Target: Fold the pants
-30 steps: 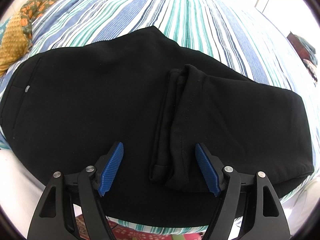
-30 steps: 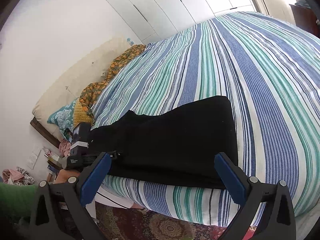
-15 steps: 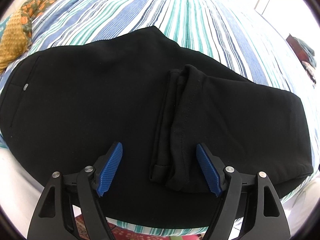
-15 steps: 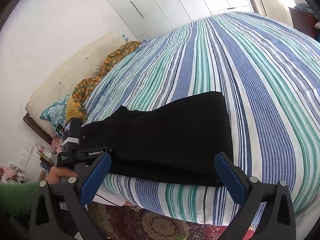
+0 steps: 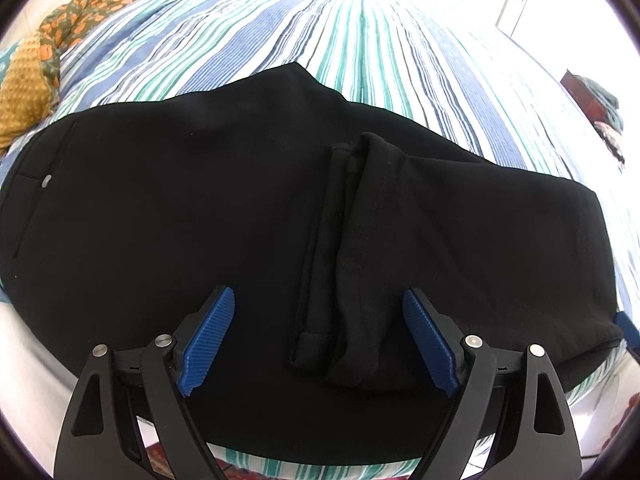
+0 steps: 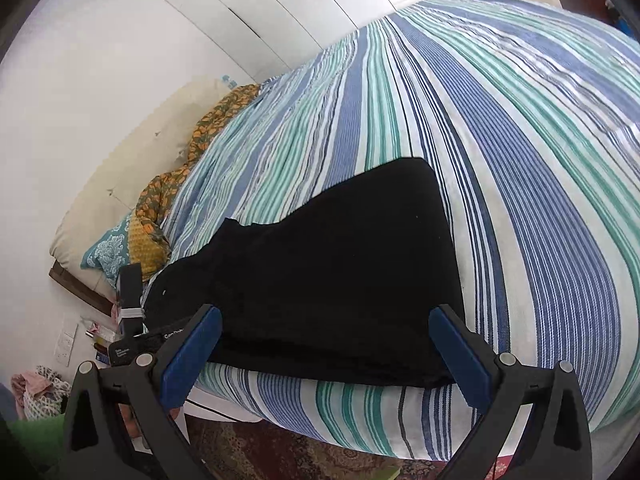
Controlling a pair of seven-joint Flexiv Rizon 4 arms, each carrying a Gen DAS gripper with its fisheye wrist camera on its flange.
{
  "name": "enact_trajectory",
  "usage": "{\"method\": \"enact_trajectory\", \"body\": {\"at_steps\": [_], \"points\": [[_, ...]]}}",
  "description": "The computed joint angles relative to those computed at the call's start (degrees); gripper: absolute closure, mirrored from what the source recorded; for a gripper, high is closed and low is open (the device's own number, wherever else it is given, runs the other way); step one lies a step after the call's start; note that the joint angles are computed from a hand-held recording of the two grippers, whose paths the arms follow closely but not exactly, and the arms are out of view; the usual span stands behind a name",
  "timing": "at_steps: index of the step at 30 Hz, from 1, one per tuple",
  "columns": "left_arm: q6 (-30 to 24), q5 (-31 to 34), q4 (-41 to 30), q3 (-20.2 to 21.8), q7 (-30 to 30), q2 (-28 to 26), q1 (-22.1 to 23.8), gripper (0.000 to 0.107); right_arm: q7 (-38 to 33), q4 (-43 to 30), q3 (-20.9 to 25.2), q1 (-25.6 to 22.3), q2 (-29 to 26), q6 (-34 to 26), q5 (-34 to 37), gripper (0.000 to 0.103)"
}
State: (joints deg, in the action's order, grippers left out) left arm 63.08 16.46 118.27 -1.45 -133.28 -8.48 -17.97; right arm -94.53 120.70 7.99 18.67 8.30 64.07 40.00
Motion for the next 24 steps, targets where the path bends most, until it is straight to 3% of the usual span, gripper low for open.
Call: {"method": "enact_trajectory", "body": {"at_steps": [4,7,10,13,16,17,18,20,24], "points": [[1.3,3.3,-0.4,0.2,-1.1,-0.2,-0.7,0.017,0.0,-0.9,-1.5,-1.0,-0.6,-2.2,3.9,0.001],[4.1,2.5,1.4,0.1,0.4,0.3,-0.4,0.017,2.2,-1.4,-1.0,-1.6,0.7,1.4,4.7,0.001],[4.8,1.2,2.0,0.0,1.7,0.4,0.0,0.016,-5.6,-8.7,-4.8,-0.5,-1.7,-3.8,10.7,0.001],[4.4,1.1,2.1,0.0,2.0,0.5,-0.2,0.016,-3.2,-17.8,-5.9,-2.1,-9.5,-15.6,5.4,0.001],[5.0,-0.9,2.2,-0.4,4.6,0.5,0.3,0.016,11.1,-20.9,-6.1,-2.5,-17.3,-24.0,-10.5,0.001],[5.6,-2.1,2.6,-0.6,6.0,0.5,0.7,0.016,14.0,-20.3,-6.0,-2.6,-17.9,-25.4,-13.9,0.009],[6.2,-3.4,3.0,-0.6,7.5,0.3,1.2,0.016,13.2,-19.0,-4.0,-4.3,-17.0,-23.2,-13.9,0.009],[5.8,-4.0,2.8,-0.5,7.9,0.4,1.0,0.016,9.9,-15.6,-2.3,-5.7,-12.3,-18.0,-8.9,0.009],[4.4,-4.1,1.8,-0.2,7.6,-0.1,0.8,0.013,-6.5,-11.6,-0.6,-8.1,-1.8,-13.6,14.5,0.000]]}}
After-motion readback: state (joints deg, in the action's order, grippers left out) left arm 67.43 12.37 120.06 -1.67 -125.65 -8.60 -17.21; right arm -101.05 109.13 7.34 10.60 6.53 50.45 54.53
